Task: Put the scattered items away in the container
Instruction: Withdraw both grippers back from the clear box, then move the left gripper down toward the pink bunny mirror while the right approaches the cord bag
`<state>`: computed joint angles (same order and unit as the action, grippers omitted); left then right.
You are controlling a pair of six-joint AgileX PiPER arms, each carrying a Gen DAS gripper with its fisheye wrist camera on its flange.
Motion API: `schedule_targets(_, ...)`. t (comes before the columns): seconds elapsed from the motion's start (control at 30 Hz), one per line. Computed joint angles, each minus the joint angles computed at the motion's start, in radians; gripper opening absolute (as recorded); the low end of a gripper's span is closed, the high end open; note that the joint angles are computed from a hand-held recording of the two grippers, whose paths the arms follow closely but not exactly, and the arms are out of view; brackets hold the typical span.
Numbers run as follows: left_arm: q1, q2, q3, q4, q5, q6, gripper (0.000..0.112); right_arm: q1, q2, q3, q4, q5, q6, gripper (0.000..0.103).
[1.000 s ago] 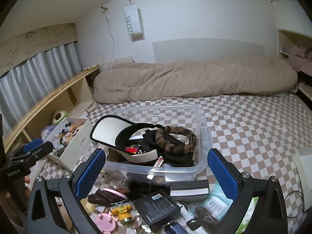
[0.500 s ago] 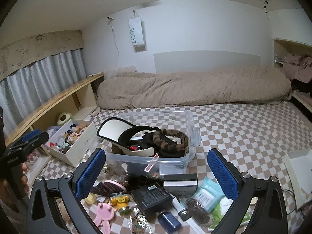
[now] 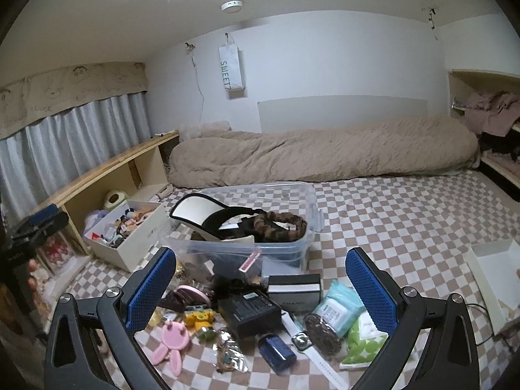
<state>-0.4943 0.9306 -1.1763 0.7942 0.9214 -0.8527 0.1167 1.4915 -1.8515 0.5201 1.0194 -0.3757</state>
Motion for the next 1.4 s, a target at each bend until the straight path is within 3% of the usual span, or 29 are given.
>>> schedule_targets(0.2, -0.013, -0.046, 0.077, -0.008, -0.017, -0.048, 0.103, -0.050, -0.112, 0.206, 0.088, -0.079, -0.133, 0.103)
schedule_targets(0.4, 0.100, -0.038, 0.148, -0.227, -0.103, 0.084, 0.103, -0.074, -0.202, 0.407, 0.137, -0.186, -0.247, 0.103)
schedule_targets(0.57, 0.053, -0.016, 0.205, -0.170, -0.086, 0.035, 0.103, -0.071, -0.252, 0.553, 0.132, -0.252, -0.297, 0.103)
schedule_targets(0.73, 0.070, 0.003, 0.264, -0.206, -0.114, 0.070, 0.103, -0.028, -0.281, 0.706, 0.114, -0.347, -0.322, 0.103)
schedule_targets(0.97, 0.111, 0.083, 0.330, -0.306, -0.149, 0.147, 0.103, 0.143, -0.281, 0.892, -0.105, -0.513, -0.203, 0.103)
schedule_targets(1.4, 0.050, 0.271, 0.464, -0.317, -0.210, 0.135, 0.103, 0.257, -0.164, 1.087, -0.261, -0.692, 0.002, 0.103)
